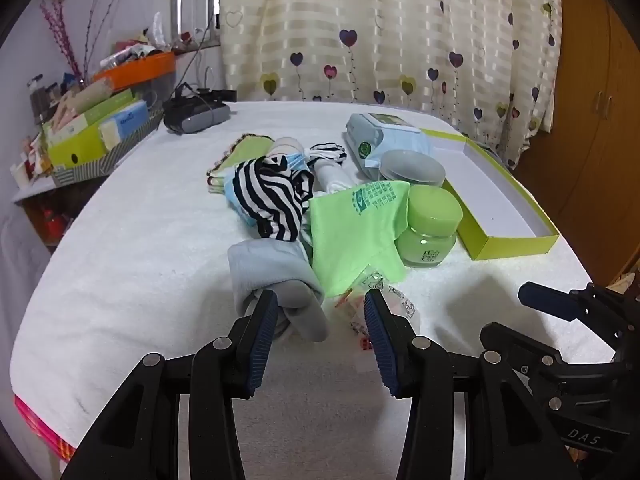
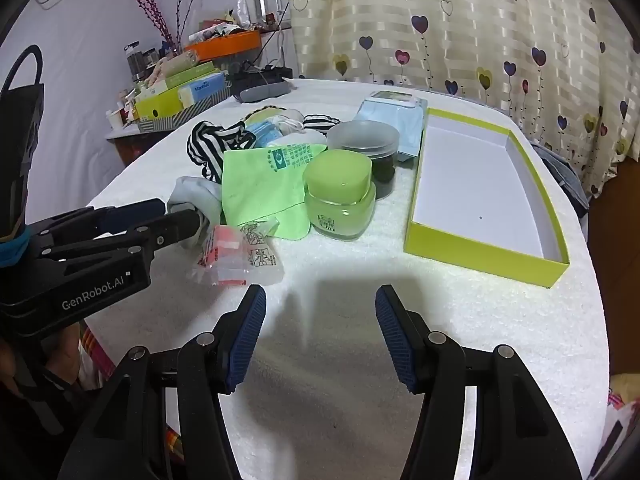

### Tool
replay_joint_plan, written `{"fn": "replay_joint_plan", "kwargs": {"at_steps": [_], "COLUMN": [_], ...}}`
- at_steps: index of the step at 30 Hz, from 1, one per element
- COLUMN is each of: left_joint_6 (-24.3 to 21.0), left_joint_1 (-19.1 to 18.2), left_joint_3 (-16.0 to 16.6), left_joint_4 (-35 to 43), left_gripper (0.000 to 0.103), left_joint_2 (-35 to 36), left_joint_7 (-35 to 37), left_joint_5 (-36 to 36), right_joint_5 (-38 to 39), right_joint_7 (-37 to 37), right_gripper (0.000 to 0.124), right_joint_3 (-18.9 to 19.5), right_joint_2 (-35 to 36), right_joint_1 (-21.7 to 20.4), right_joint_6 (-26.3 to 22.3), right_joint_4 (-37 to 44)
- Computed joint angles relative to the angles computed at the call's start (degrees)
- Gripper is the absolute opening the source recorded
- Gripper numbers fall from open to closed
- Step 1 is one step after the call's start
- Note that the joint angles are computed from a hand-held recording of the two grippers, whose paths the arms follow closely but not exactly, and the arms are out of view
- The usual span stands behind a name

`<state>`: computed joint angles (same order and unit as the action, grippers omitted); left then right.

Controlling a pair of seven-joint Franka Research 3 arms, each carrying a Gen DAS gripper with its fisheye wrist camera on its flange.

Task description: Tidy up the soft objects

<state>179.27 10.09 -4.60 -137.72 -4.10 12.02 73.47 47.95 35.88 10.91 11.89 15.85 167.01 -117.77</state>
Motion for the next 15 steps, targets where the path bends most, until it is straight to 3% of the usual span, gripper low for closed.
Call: {"fn": "replay_joint_plan", "kwargs": {"at_steps": [2,7,9,12,15], "left_joint_6": [0.1,-0.1,-0.5,-0.6,0.6], "left_joint_1": [0.1,-0.6,-1.3,-1.5,-1.3], "left_joint_3": [0.0,0.4,0.7,1.0,1.7], "left_joint_4": [0.1,1.9,1.9,2.6,0.3], "left_gripper": [0.044,0.044,0.044,0.044,0.044], "left_joint_2": [0.0,1.7,1.9,2.2,0.1], "left_joint_7": [-0.3,-9.8,-7.5,-12.2,-2.7], "left_joint_5": [0.6,10.5,7.7,11.7,2.6], "right_joint_5": [-0.4,-0.8,-0.8,-1.1,-0.6], "right_joint_7": [0.4,1.1,1.1,1.5,0.9], "right_gripper": [0.058,0.058,0.058,0.058,0.058], "right_joint_3": [-0.1,-0.3,-0.3,-0.4,-0.3], "right_joint_2": [0.1,-0.1,0.1,-0.7,-0.3], "right_joint_1": [0.1,0.1,0.0,0.0,0.0], "right_joint_6": [-0.1,-0.2,-0.3,-0.4,-0.2], "right_joint_4": [0.1,0.0,0.3,-0.2,0.2]}}
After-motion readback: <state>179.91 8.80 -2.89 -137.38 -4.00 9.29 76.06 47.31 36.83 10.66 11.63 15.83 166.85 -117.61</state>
